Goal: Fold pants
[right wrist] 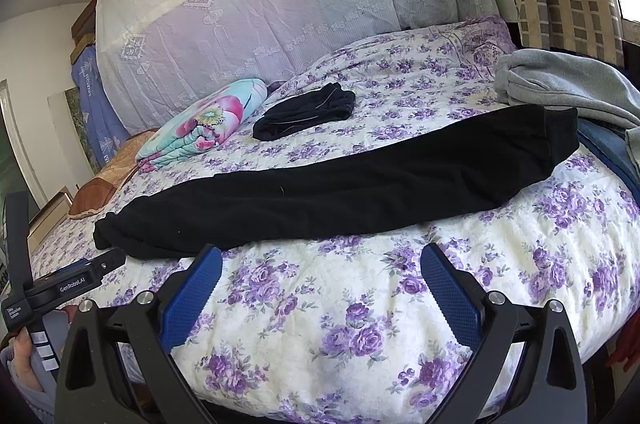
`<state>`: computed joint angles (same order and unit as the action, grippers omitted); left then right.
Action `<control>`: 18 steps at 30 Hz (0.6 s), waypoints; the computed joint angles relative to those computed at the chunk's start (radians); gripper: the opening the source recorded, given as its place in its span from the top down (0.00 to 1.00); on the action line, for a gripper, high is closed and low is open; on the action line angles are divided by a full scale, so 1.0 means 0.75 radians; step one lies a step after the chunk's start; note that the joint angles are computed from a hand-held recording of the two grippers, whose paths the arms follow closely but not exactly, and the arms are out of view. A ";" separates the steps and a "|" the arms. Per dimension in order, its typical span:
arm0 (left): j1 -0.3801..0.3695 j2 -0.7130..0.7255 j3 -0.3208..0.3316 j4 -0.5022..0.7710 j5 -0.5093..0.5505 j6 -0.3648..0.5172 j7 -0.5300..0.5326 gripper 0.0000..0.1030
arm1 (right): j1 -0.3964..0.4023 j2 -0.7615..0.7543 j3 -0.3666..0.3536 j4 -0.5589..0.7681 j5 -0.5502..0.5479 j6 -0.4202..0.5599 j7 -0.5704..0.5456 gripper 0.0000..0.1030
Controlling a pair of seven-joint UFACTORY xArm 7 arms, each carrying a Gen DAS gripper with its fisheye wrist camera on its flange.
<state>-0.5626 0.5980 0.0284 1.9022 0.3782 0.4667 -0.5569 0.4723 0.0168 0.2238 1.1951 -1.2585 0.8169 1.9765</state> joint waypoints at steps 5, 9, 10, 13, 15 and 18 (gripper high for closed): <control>-0.002 -0.001 0.002 -0.001 -0.001 0.002 -0.001 0.04 | 0.002 0.001 0.000 -0.001 0.001 0.000 0.007 0.03; 0.002 0.002 -0.001 -0.008 -0.002 -0.004 0.006 0.04 | 0.003 0.000 -0.003 -0.010 0.008 -0.018 0.026 0.03; 0.011 0.001 -0.007 -0.017 -0.006 -0.015 0.020 0.04 | -0.003 -0.009 -0.007 -0.021 0.007 -0.037 0.032 0.03; 0.121 0.020 -0.097 -0.006 -0.117 -0.041 0.164 0.04 | -0.048 -0.079 -0.023 -0.111 0.002 -0.138 0.096 0.03; 0.236 0.045 -0.173 0.028 -0.276 -0.033 0.254 0.04 | -0.084 -0.133 -0.021 -0.177 0.003 -0.159 0.163 0.03; 0.450 0.115 -0.352 0.122 -0.594 0.004 0.425 0.05 | -0.144 -0.208 -0.009 -0.264 0.033 -0.176 0.244 0.03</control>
<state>-0.2251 0.6845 -0.2358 1.9939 -0.0677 0.4697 -0.2383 0.3646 -0.1390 0.2167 0.9967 -1.2339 0.6851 2.1597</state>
